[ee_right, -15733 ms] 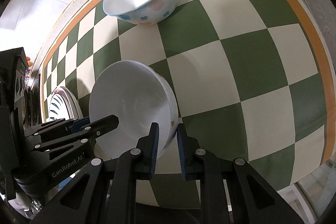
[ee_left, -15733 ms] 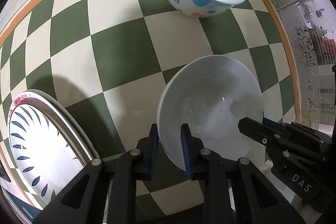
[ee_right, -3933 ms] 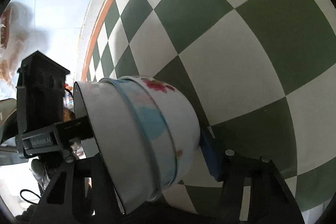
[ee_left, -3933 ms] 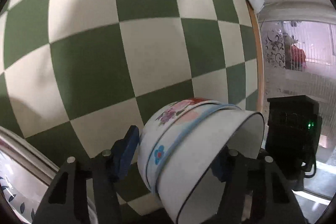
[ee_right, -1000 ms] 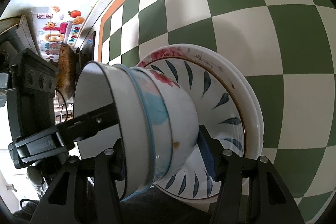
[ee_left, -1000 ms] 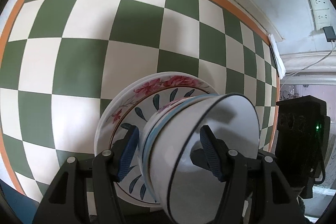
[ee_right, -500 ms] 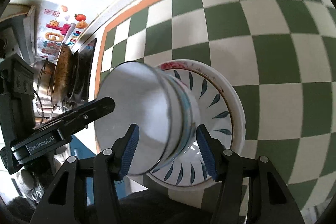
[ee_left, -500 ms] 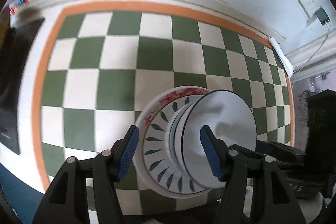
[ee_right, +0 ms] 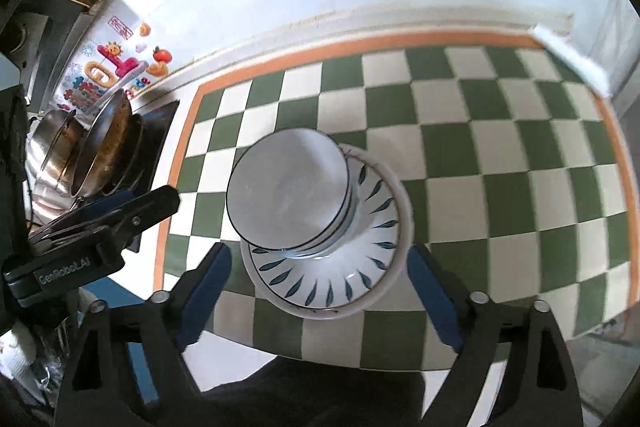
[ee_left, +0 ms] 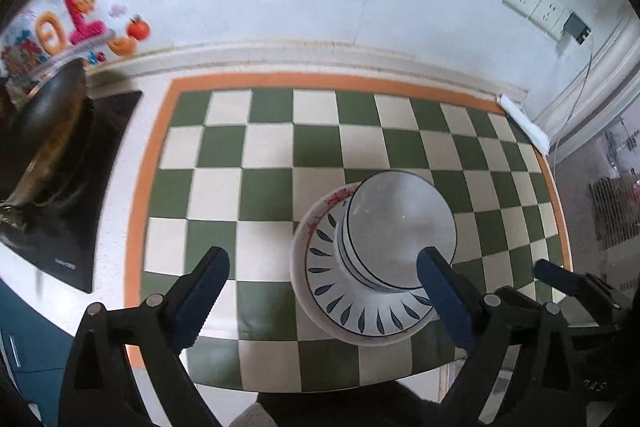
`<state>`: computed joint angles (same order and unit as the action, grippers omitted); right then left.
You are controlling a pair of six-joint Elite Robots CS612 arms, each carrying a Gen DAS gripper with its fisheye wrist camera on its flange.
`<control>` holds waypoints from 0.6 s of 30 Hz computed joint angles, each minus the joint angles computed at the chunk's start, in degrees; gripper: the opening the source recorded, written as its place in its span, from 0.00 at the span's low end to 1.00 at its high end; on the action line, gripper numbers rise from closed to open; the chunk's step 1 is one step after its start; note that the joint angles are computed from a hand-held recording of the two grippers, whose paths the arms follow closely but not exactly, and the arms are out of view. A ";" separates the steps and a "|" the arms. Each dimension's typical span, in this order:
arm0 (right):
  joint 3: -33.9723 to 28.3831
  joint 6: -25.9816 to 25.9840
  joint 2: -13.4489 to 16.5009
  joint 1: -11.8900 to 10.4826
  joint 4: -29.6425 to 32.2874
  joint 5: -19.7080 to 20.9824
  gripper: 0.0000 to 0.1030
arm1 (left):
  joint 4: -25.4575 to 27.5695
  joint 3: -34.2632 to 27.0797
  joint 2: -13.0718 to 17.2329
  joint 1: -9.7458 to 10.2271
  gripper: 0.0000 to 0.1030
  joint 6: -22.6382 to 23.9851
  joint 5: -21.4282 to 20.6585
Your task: Organize plates and bowls
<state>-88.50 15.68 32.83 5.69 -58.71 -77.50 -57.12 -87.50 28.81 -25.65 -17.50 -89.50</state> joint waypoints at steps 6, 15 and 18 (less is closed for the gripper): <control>-4.66 0.22 -0.11 1.38 -1.93 -7.45 0.96 | -0.71 -5.39 0.89 -1.27 0.97 -1.42 4.14; -13.79 -1.25 0.53 1.87 0.79 -8.14 0.98 | 2.35 -15.07 1.79 -4.04 1.00 -5.78 9.09; -16.65 -1.39 0.63 2.24 2.36 -8.33 0.98 | 3.47 -18.36 1.84 -5.33 1.00 -7.44 11.44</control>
